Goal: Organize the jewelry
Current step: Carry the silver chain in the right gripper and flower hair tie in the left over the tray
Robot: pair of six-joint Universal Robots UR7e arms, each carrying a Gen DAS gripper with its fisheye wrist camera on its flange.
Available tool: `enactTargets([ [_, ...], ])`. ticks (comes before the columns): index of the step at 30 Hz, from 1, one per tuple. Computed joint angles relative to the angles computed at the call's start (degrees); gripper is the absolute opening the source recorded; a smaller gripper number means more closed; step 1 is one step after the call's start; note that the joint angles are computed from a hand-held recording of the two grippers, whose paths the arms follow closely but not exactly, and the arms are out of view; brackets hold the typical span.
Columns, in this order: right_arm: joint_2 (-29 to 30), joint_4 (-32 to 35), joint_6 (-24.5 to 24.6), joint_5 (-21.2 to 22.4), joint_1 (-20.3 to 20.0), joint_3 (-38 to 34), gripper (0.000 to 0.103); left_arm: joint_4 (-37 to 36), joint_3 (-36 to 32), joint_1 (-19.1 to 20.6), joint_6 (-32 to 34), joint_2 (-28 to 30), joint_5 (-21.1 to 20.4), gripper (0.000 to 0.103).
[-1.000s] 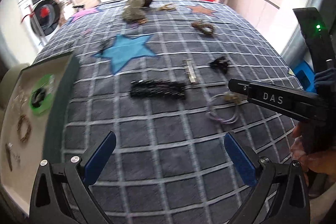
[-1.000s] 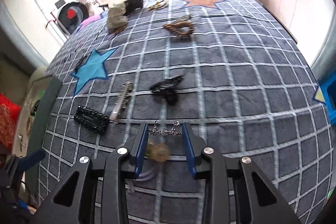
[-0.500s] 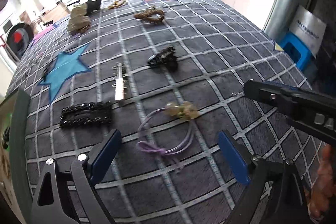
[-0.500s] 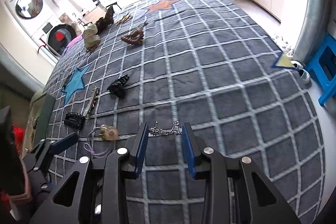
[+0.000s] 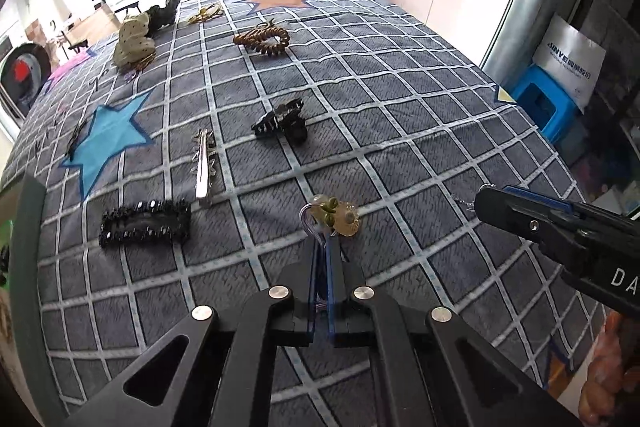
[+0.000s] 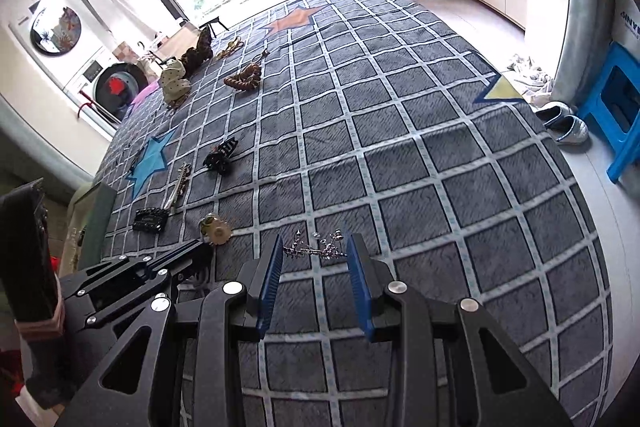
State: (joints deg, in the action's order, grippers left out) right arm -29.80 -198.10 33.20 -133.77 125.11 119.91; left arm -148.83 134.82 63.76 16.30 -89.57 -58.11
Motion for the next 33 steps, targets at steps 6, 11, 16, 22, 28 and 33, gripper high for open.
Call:
enactTargets([
  [6, 0.53, -0.51, 0.76, 1.47, 1.29, 0.13, 0.036, 2.54, 1.94, -1.1, -1.36, -6.35, -0.09, 0.004],
  [11, 1.61, 0.34, 0.92, 2.58, 2.66, -1.02, 0.036, 5.52, 2.58, -1.67, -2.48, -12.71, -0.12, 0.004],
  [16, 2.83, 2.52, 1.49, 3.42, 3.77, -2.73, 0.036, 9.02, 2.72, -1.78, -3.45, -18.58, 0.69, 0.004],
  [22, 4.45, 5.74, 1.63, 4.32, 4.9, -5.58, 0.036, 10.92, 1.82, -0.36, -3.02, -23.35, 0.06, 0.004],
  [28, 5.65, 8.43, 1.68, 5.17, 6.08, -8.33, 0.036, 12.04, -0.12, 2.57, -2.81, -26.22, -1.83, 0.004],
  [33, 6.1, 10.15, 1.5, 5.22, 7.24, -10.06, 0.036, 12.6, -2.19, 6.47, -3.67, -26.58, -4.56, 0.004],
])
